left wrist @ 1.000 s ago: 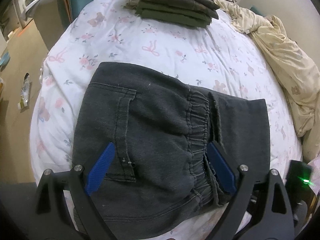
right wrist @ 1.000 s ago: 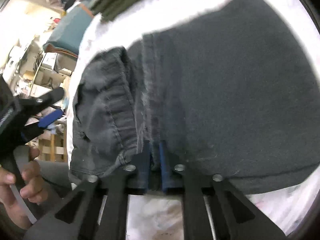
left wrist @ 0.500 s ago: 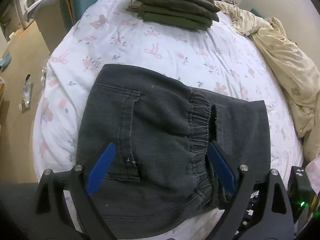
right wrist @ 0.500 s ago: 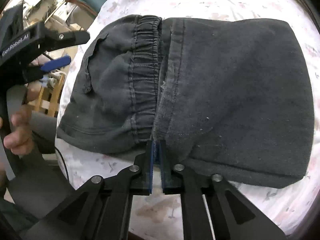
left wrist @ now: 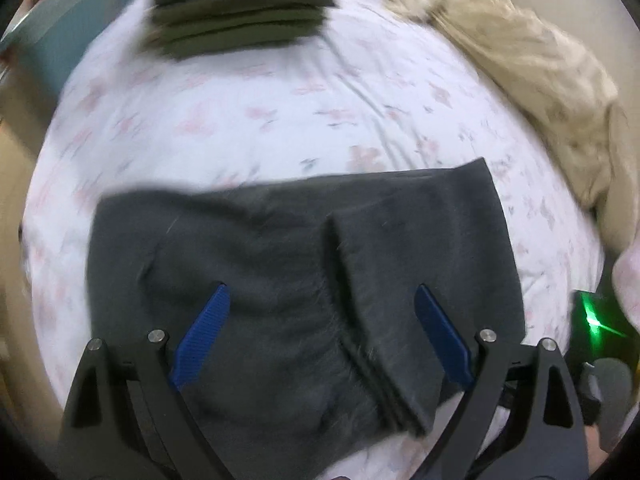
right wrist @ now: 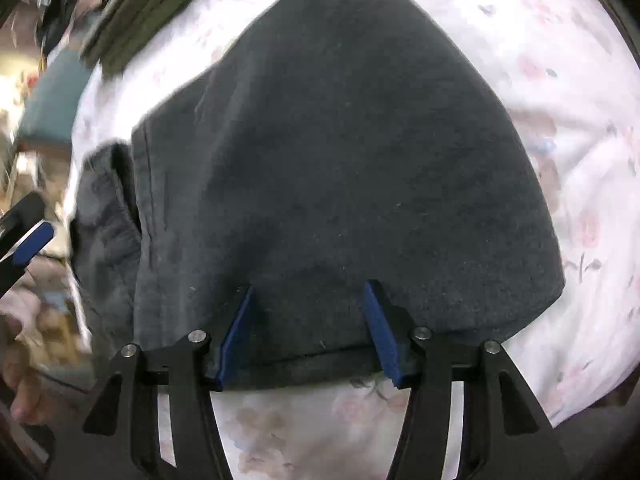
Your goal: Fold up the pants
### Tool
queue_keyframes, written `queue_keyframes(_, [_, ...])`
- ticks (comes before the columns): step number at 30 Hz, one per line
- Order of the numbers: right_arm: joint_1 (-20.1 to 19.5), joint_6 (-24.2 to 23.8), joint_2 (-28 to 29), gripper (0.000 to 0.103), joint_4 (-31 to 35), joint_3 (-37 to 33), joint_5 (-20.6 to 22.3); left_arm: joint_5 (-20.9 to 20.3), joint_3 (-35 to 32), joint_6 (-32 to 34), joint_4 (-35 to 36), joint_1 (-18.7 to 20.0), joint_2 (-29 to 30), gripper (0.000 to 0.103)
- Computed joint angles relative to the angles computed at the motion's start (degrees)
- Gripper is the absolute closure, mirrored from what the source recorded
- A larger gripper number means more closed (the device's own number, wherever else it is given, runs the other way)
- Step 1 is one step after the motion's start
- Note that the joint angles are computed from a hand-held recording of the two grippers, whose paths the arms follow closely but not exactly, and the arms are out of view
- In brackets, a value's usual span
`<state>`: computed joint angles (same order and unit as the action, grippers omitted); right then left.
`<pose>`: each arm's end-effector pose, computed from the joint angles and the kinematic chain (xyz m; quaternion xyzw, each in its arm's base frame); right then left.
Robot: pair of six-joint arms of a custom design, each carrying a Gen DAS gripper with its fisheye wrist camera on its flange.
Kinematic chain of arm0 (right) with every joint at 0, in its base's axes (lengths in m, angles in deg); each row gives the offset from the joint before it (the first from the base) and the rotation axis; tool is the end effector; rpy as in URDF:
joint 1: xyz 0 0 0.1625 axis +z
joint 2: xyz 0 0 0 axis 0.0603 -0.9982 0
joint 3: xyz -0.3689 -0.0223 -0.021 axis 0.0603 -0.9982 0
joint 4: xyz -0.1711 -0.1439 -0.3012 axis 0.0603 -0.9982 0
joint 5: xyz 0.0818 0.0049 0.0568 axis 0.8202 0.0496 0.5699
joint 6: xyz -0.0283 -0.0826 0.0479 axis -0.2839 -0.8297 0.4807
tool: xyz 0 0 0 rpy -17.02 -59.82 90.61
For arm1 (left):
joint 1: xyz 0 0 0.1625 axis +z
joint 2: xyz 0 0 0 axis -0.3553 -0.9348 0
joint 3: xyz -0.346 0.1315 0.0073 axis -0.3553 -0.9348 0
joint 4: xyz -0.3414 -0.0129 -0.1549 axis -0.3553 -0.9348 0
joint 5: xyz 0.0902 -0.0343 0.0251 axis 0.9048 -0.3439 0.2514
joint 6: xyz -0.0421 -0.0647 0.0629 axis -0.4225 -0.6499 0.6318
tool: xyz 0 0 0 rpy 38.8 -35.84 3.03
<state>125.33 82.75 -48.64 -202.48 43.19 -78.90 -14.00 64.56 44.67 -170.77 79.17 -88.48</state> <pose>0.4195 -0.3755 0.0416 -0.0985 -0.9702 0.1110 0.1914 -0.0750 -0.4855 0.4375 0.1359 0.9433 -0.1214 0.2774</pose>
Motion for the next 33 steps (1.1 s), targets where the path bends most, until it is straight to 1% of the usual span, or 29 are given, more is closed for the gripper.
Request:
queue_keyframes(2, [0.2,-0.9,-1.6,0.047,-4.9,1.9,0.6,2.7,-2.0,2.6,-0.6,0.1,4.3,0.012])
queue_keyframes(3, [0.5,-1.4,-2.4,0.047,-6.7,2.9,0.2,4.7,-3.7,4.0,0.4,0.0,7.1,0.015])
queue_keyframes(4, [1.1,-0.9,-3.3,0.047,-7.4,3.5,-1.5,6.1,-5.4,5.5,1.1,0.2,9.8,0.021])
queue_keyframes(5, [1.3,-0.3,-3.7,0.047,-8.0,4.1,-2.3,6.4,-7.2,7.2,1.9,0.5,12.4,0.021])
queue_keyframes(6, [1.2,0.2,-4.4,0.047,-8.8,4.9,-2.7,6.1,-9.8,8.7,5.0,1.2,15.3,0.021])
queue_keyframes(8, [0.3,1.8,-6.4,0.047,-10.0,6.8,-2.7,5.3,-14.9,8.7,13.8,2.7,20.9,0.022])
queue_keyframes(10, [-0.1,2.2,-6.7,0.047,-10.8,7.5,-2.7,5.3,-16.4,9.2,17.2,3.5,23.2,0.045])
queue_keyframes(11, [-0.3,1.8,-7.0,0.047,-10.2,7.6,-3.3,5.4,-16.2,9.6,17.9,3.8,23.9,0.051])
queue_keyframes(13, [-0.2,1.4,-7.8,0.047,-10.0,8.8,-4.3,5.5,-14.8,11.7,16.6,3.7,23.6,0.079])
queue_keyframes(15, [-0.6,1.4,-8.3,0.047,-10.5,9.0,-3.3,5.4,-14.2,12.6,16.3,3.3,23.0,0.089])
queue_keyframes(16, [-0.5,1.5,-8.4,0.047,-10.7,9.4,-3.1,4.8,-14.4,12.8,16.1,3.1,22.6,0.09])
queue_keyframes(18, [-0.2,1.1,-8.0,0.047,-9.8,9.0,-3.0,3.5,-16.6,12.1,18.0,2.8,22.4,0.091])
queue_keyframes(19, [-0.2,1.0,-7.8,0.047,-8.2,8.7,-3.2,3.8,-17.5,11.7,18.7,2.7,22.4,0.09])
queue_keyframes(21, [-0.8,2.3,-7.0,0.047,-4.5,7.7,-2.5,5.8,-17.6,10.5,19.4,2.6,22.7,0.089])
queue_keyframes(22, [-1.4,2.7,-6.3,0.047,-2.9,7.2,-1.7,7.0,-16.9,10.3,19.9,2.4,22.9,0.089])
queue_keyframes(23, [-1.4,2.6,-5.8,0.047,-1.8,6.4,-1.9,8.5,-15.5,10.0,19.8,1.9,22.7,0.089])
queue_keyframes(24, [-1.1,2.7,-5.4,0.046,-0.7,5.5,-2.3,10.7,-13.5,9.7,19.3,1.3,22.3,0.085])
queue_keyframes(25, [-0.9,2.6,-5.3,0.044,-1.5,5.4,-2.1,14.7,-10.4,10.1,18.1,0.1,21.5,0.074])
queue_keyframes(26, [-0.8,2.4,-5.6,0.044,-3.5,5.9,-1.4,18.3,-7.3,10.7,15.6,-1.0,20.5,0.066])
queue_keyframes(27, [-0.7,2.1,-5.8,0.044,-5.8,6.6,-0.7,21.9,-3.7,12.0,11.1,-2.2,18.8,0.051])
queue_keyframes(28, [0.0,1.5,-6.3,0.045,-8.5,7.2,-1.1,23.1,-1.5,14.2,6.7,-3.0,17.7,0.04])
queue_keyframes(29, [0.9,1.1,-6.6,0.045,-9.0,7.1,-3.0,22.7,-0.6,16.1,3.5,-3.5,17.0,0.036])
queue_keyframes(30, [1.9,1.0,-6.9,0.045,-8.9,6.7,-5.9,20.1,-0.9,17.7,0.8,-3.9,16.7,0.036])
queue_keyframes(31, [3.2,1.7,-7.6,0.045,-9.0,6.6,-10.3,17.6,-1.8,18.1,-0.7,-4.1,16.7,0.036])
queue_keyframes(32, [3.7,2.9,-8.3,0.047,-9.2,6.9,-12.8,15.2,-2.5,18.4,-2.2,-4.3,16.8,0.037])
queue_keyframes(33, [4.0,4.9,-9.1,0.053,-8.6,7.4,-15.1,10.5,-3.2,19.3,-4.5,-4.7,16.8,0.046])
